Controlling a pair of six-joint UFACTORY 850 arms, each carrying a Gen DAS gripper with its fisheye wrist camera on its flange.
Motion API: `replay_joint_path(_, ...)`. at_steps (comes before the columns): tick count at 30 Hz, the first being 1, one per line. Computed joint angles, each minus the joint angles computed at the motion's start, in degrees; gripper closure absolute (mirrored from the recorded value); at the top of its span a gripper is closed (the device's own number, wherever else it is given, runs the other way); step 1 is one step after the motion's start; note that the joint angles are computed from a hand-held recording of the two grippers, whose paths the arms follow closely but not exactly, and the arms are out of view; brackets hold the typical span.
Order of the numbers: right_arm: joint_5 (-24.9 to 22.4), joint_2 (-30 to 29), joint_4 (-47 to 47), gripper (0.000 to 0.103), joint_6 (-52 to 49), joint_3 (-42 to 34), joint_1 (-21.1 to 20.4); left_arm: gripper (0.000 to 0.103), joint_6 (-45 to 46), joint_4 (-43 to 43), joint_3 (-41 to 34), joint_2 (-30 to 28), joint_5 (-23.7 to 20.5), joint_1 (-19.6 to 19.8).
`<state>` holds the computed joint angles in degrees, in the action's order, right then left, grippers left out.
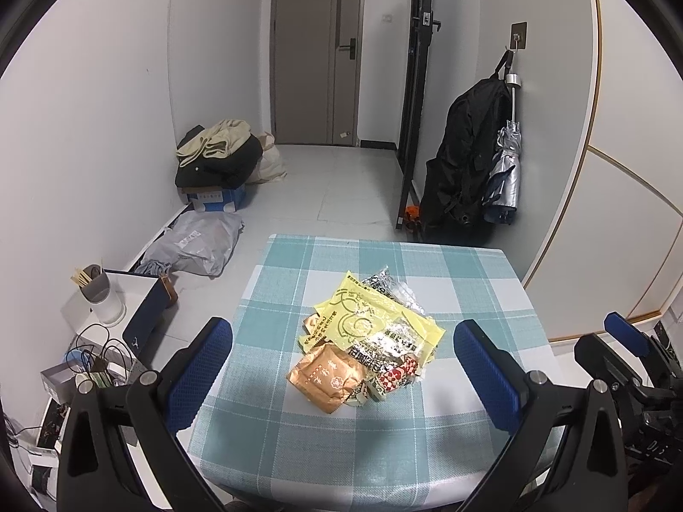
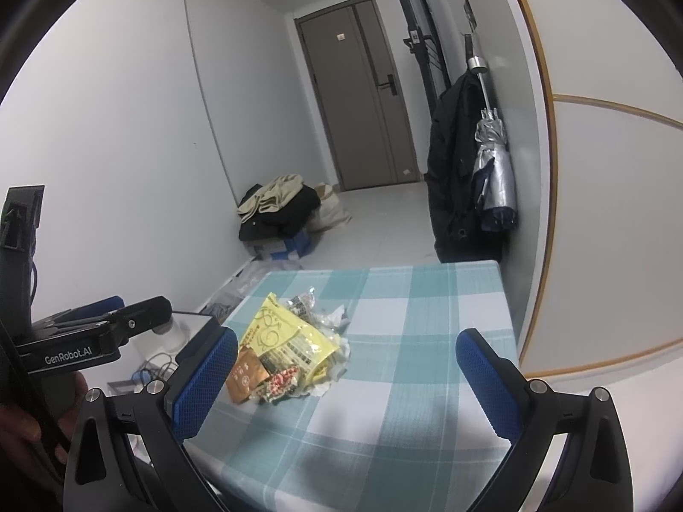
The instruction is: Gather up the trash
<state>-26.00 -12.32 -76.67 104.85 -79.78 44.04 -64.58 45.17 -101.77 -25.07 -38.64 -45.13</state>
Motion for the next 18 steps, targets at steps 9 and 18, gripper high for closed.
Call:
replay_joint_path(9, 0.2, 0.1, 0.8, 0.0, -0.3, 0.0, -0.1, 0.001, 1.5, -2.5, 0.3, 0.2, 0.6, 0.4)
replay_joint_path(18, 5.7, -0.4, 5.8, 0.0, -2.3, -0.5, -2.1, 0.001, 9.7, -18.7, 1.1, 0.3, 3.8, 4.1)
